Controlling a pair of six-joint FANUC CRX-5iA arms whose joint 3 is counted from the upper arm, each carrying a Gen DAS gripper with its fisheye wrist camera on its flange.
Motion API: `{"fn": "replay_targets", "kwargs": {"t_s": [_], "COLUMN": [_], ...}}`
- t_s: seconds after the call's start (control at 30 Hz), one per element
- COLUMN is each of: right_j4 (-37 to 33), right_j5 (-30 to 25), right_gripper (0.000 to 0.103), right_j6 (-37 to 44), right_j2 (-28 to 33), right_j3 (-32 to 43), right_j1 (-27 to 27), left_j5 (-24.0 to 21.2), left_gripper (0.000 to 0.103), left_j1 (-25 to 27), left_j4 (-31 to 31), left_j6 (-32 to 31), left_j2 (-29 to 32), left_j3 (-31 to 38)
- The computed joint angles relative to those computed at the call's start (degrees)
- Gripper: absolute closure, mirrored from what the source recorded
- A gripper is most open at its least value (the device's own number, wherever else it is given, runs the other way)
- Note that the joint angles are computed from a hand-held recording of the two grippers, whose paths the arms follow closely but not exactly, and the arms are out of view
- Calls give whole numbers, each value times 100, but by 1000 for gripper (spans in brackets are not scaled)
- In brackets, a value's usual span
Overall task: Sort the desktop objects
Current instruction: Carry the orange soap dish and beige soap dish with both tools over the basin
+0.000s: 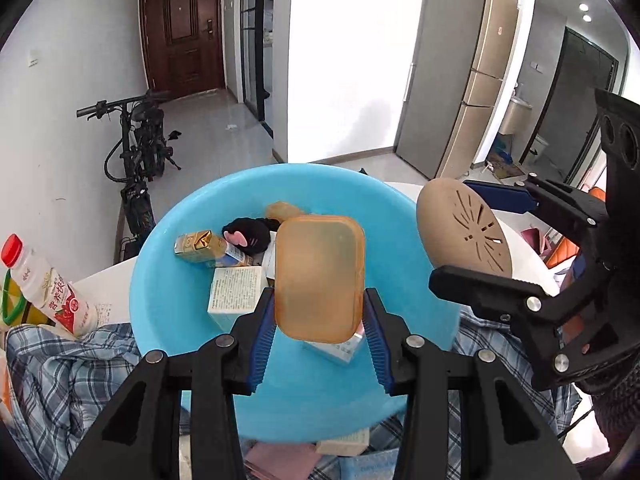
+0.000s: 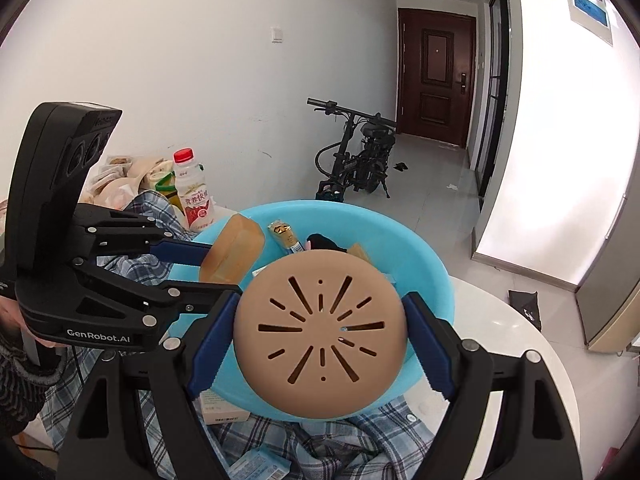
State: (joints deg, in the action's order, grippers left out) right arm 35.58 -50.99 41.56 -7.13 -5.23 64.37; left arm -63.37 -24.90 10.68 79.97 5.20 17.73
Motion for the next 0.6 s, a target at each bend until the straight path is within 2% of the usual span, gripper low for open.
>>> {"fn": "replay_targets", "kwargs": {"t_s": [0.17, 0.37, 0.53, 0.6], "right_j4": [-381, -921, -1538, -1520], "right_j5": [-126, -194, -330, -361], "right_gripper": [22, 22, 22, 22], "right_j6": [380, 633, 934, 892], "right_j2": [300, 553, 716, 738], "right_j3": [393, 817, 1127, 1103], "right_j1": [-293, -717, -1002, -1045], "left_j5": [-294, -748, -890, -940], "left_gripper": [58, 58, 58, 58], "left_j1": [26, 116, 126, 114], "left_j4": [-220, -160, -44, -46], "left_j6": [146, 193, 179, 203], "left_j2": [457, 1061, 1389, 1520], "left_j3": [501, 1068, 1309, 1435]}}
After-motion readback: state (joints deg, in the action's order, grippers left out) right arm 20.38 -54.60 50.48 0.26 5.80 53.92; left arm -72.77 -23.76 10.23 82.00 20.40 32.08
